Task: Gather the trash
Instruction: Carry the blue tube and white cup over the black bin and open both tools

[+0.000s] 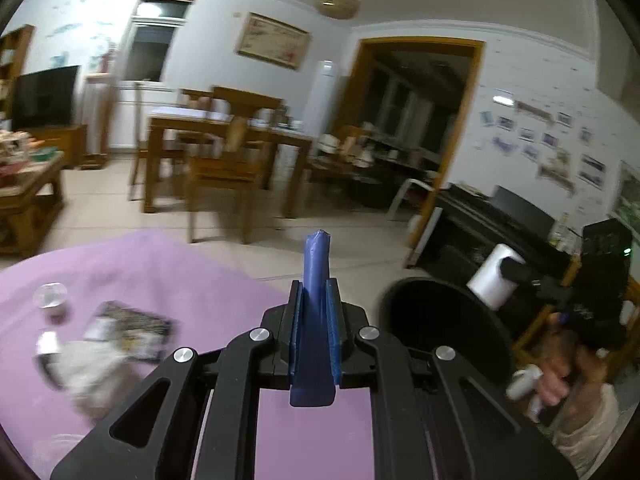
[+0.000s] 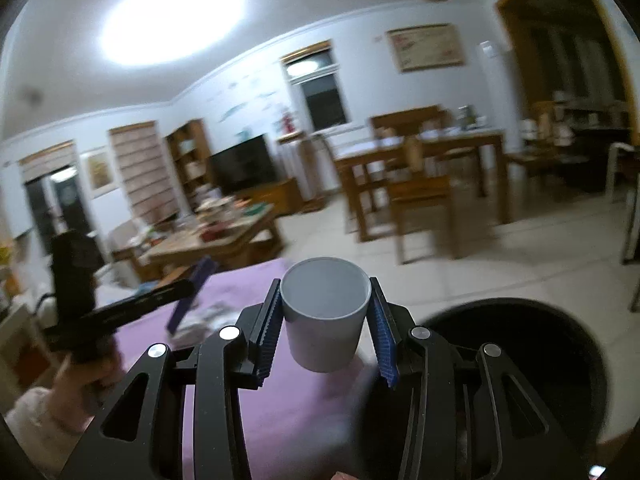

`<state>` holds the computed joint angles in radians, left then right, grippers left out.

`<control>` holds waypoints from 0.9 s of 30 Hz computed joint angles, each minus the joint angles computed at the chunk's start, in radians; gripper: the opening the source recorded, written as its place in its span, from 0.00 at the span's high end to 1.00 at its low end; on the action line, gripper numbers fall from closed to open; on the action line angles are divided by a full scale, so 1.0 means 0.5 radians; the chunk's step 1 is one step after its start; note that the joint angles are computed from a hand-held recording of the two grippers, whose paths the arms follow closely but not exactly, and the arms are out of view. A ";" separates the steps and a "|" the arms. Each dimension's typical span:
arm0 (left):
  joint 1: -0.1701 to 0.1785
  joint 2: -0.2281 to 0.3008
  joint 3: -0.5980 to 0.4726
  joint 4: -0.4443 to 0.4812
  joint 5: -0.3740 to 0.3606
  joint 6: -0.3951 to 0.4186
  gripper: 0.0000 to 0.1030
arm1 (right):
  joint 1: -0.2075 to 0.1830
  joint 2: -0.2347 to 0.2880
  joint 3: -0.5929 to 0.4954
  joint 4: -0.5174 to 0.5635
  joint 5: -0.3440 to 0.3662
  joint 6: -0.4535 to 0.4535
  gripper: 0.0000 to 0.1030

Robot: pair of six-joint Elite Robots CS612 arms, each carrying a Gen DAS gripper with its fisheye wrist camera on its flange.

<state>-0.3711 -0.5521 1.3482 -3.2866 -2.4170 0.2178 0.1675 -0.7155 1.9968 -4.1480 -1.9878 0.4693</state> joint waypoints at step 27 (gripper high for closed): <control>-0.325 -0.168 0.402 0.305 0.115 0.859 0.86 | -0.040 0.168 0.212 -0.027 -0.513 0.314 0.60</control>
<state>-0.5334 -0.6362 1.5492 -3.1339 -2.3596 0.6471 0.1474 -0.6313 2.1028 -4.1614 -2.2445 0.6264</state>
